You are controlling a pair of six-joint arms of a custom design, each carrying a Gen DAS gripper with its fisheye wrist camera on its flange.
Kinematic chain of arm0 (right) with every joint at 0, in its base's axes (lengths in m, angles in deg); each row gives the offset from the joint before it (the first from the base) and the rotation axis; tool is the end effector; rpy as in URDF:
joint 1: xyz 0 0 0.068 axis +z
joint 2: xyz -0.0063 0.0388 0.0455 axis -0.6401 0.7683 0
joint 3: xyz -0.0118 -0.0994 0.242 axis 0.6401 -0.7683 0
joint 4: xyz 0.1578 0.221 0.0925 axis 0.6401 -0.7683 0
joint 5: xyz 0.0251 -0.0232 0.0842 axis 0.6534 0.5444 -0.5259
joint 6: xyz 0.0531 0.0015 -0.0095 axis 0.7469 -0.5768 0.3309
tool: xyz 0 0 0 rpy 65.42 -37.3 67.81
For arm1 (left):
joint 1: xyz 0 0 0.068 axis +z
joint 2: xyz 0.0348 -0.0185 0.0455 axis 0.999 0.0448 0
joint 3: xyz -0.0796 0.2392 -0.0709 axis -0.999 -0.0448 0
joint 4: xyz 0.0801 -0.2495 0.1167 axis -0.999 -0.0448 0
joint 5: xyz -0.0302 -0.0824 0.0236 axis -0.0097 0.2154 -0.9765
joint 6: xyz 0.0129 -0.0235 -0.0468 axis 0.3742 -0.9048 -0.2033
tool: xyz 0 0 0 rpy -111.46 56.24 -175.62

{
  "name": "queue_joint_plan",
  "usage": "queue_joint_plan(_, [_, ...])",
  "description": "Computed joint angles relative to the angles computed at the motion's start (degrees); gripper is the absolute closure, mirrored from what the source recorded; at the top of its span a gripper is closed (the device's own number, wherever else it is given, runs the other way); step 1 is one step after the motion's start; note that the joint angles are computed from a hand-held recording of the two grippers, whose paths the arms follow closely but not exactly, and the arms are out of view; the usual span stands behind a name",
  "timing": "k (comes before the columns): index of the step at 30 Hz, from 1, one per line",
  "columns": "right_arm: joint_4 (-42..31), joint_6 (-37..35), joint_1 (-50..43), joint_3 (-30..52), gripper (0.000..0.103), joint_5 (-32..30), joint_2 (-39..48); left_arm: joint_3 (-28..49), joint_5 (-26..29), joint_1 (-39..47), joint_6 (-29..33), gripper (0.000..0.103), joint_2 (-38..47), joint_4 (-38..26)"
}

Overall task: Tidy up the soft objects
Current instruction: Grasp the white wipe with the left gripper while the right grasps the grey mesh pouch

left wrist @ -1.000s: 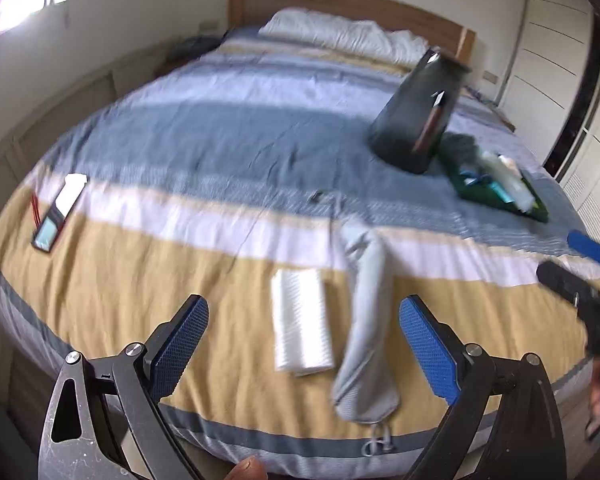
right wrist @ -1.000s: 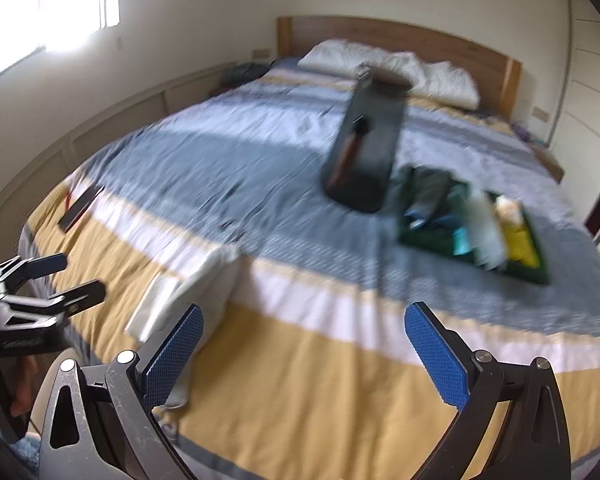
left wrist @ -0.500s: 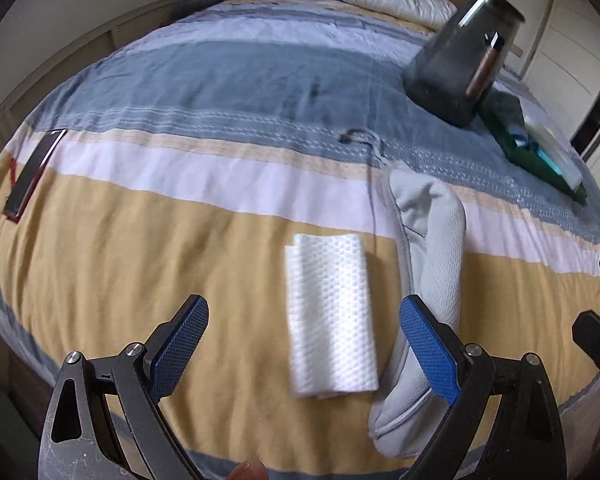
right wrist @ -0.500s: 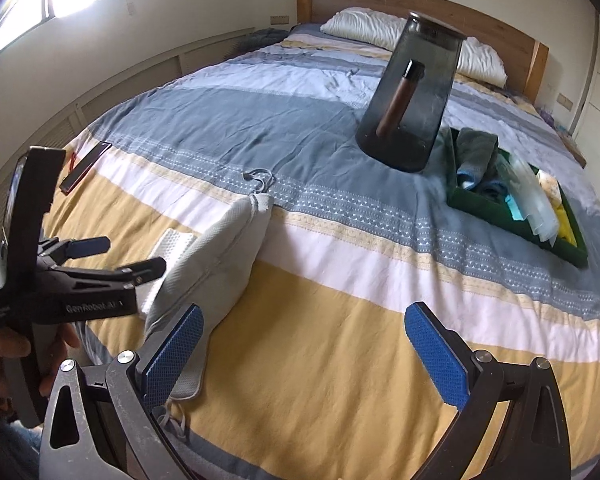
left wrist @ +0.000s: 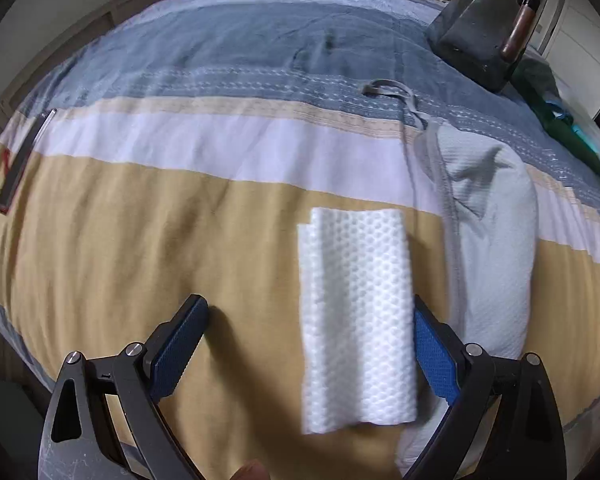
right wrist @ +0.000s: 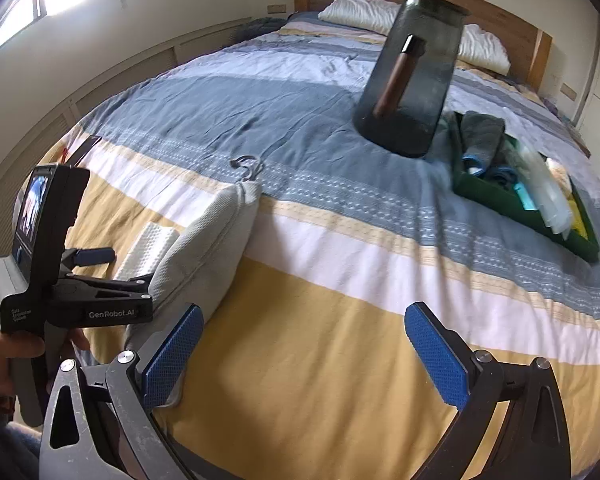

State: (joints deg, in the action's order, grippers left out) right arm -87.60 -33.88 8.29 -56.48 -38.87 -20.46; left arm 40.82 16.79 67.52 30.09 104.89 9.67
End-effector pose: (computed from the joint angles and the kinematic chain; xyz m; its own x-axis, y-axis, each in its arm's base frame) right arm 0.1316 0.1212 0.1394 -0.8017 -0.0465 -0.5959 -0.0119 0.9980 -0.0618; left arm 0.2567 -0.0911 0.0890 -0.8935 0.2125 -0.3955 0.2306 0.9730 0.0017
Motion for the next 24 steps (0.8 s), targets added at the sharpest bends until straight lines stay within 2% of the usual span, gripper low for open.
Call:
queue_joint_plan(8, [12.3, -1.7, -2.2, 1.9, 0.000, -4.9, 12.3, -1.4, -1.9, 3.2, 5.7, 0.009, -2.1, 0.1])
queue_joint_plan(17, [22.6, -2.5, -5.1, 7.7, 0.001, -9.8, 27.3, -0.8, 1.2, 6.9, 9.1, 0.009, -2.3, -1.0])
queue_joint_plan(19, [23.8, -2.9, -5.8, 8.7, 0.005, -10.6, 29.5, -0.5, 1.9, 7.2, 9.0, 0.009, -1.6, -0.8])
queue_joint_plan(22, [25.1, -3.3, -7.3, 10.2, 0.021, -12.7, 33.0, -1.1, 2.6, 7.9, 9.6, 0.009, -2.2, -0.6])
queue_joint_plan(24, [25.6, -3.7, -8.2, 11.2, 0.035, -14.5, 35.1, -1.1, 3.1, 8.4, 10.1, 0.009, -2.2, -0.6])
